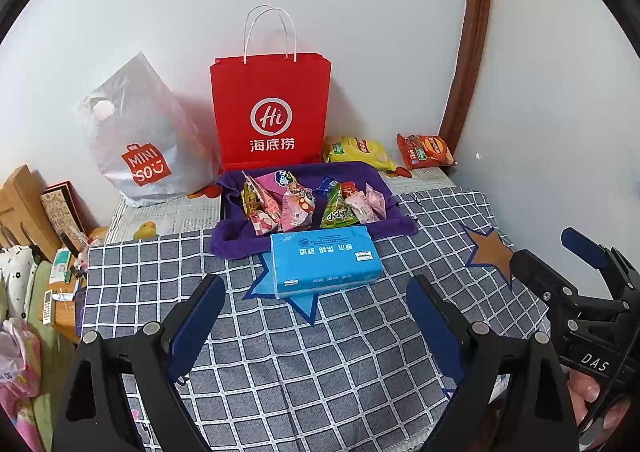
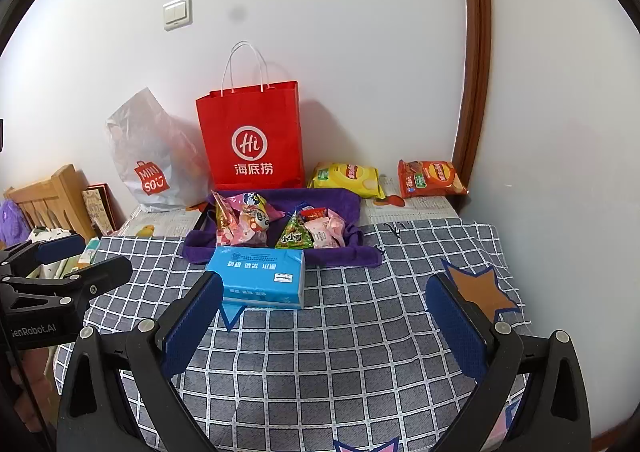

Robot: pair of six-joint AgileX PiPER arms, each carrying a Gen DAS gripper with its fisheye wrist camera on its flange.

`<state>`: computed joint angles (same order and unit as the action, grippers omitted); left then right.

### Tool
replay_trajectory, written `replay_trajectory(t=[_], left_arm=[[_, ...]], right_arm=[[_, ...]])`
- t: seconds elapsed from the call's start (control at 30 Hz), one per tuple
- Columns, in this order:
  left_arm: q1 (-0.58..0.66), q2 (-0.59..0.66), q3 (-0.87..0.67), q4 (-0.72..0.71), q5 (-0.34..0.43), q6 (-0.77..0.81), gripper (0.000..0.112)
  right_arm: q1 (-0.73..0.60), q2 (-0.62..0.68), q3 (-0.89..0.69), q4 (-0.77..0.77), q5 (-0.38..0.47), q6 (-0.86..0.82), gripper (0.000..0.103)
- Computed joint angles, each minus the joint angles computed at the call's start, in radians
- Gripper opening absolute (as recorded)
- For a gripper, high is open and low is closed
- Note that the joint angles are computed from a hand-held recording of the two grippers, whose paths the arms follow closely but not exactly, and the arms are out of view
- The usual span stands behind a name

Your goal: Organize snacks

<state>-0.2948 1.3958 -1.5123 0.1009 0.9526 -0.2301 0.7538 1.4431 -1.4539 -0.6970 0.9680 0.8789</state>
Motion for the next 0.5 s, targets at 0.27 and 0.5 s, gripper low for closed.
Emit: replay_trajectory(t=[0.27,0.5], left_arm=[[-0.004,-0.001,-0.001,0.006,0.001,-0.007,0.092],[-0.004,-0.001,-0.002,0.005,0.003,-0.006,0.092]], right_arm=[[-0.002,-0.002,0.001,0.004,0.000,-0.002,0.100],[-0.004,-0.005,0.002,0.006,-0.003,-0.005,0.100]])
